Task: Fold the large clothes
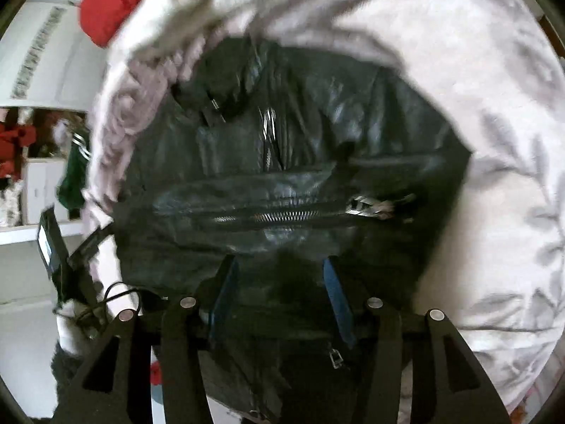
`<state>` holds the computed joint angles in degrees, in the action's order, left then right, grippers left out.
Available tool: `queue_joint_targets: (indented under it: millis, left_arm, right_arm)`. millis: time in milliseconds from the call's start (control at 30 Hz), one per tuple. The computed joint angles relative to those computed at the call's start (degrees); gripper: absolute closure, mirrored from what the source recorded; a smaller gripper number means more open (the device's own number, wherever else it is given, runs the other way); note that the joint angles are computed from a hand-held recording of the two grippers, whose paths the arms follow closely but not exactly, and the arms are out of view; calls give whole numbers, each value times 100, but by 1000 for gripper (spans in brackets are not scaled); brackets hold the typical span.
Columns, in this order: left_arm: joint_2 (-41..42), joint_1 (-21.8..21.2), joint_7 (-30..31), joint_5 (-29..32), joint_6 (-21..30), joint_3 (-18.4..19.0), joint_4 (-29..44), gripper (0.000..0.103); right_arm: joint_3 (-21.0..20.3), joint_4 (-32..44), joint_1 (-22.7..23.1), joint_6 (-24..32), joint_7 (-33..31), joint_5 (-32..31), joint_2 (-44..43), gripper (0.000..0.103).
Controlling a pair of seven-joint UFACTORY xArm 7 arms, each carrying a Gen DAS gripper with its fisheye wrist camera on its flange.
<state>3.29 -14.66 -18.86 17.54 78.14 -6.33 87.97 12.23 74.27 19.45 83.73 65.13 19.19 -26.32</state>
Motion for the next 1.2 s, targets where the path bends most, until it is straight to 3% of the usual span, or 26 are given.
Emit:
queue_joint_targets:
  millis: [67,233,367,533,667,800,967,1200]
  left_arm:
    - [59,130,222,-423,32,85,149,0]
    - [-218,158,511,-407,148,60,370,0]
    - [-779,76,578,-532,99,-98,291,0]
    - [-1450,-197,763,-897,503,-456,93,0]
    - [-2013,-626,614,-1690,1134,-819,-353,0]
    - [-2286,-1192,-142,-2299,1623,-1466,-715,0]
    - [-1770,-1952,-1403,-2452,1977,-2289,-555,0]
    - [-922,-2671,-2693,-2141,2018,-2559,-272,1]
  right_arm:
    - [-6,-175,50,60,-21,127,145,54]
    - [-68,277,44,444,189,195,391,54]
    - [-169,451,-54,540,617,391,12,51]
    - [-318,685,-143,1299,1119,568,-746,47]
    - [-496,488,-189,2088,1367,816,-1553,46]
    - [-719,-77,-273,2620,1394,1090,-2500,46]
    - [-1078,-617,-473,3192,1084,1146,-3393,46]
    - [-1349,-762,-674,3676,336,1076,-3646,46]
